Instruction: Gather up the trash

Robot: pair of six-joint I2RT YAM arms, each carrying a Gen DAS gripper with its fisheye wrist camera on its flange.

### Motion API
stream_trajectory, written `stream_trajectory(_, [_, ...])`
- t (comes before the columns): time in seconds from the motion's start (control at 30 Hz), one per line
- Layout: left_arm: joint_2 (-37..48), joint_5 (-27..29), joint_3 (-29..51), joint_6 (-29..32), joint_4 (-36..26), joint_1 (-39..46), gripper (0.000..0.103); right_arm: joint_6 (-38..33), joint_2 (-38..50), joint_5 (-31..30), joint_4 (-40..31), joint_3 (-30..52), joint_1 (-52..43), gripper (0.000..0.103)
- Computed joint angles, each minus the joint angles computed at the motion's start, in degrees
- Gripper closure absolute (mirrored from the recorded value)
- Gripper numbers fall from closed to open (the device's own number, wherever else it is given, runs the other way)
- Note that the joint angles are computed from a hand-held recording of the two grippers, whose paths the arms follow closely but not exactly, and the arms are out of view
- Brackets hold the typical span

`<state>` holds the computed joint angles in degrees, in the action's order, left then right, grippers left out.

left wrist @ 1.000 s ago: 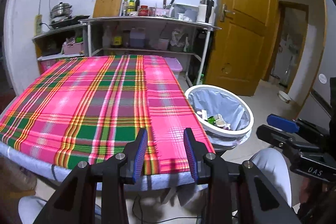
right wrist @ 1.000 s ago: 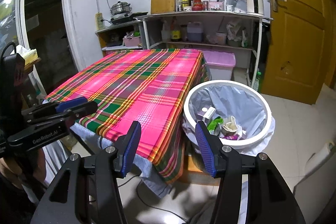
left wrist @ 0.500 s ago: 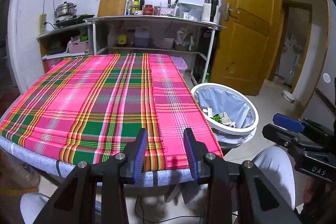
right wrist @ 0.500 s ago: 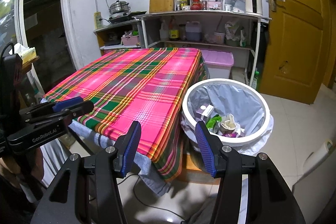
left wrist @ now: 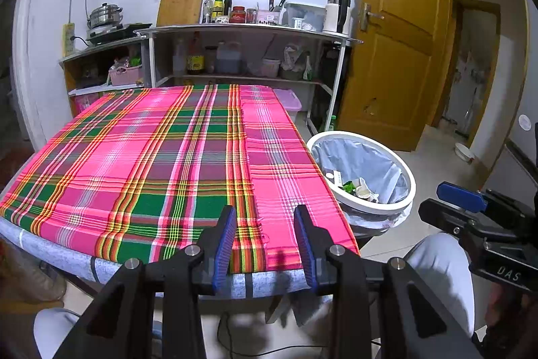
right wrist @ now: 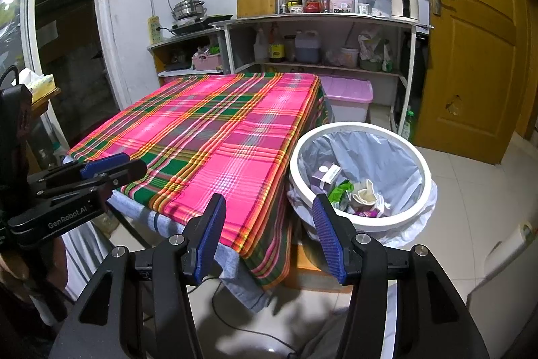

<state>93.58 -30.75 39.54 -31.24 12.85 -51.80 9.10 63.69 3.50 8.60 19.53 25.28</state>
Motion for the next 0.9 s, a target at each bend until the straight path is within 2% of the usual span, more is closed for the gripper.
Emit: stream_trajectory(0.9, [0.26,0.29,-0.6,-0.35,0.52,0.3,0.068,-0.17,0.95,-0.09,0.76,-0.08,-0.09,0.048])
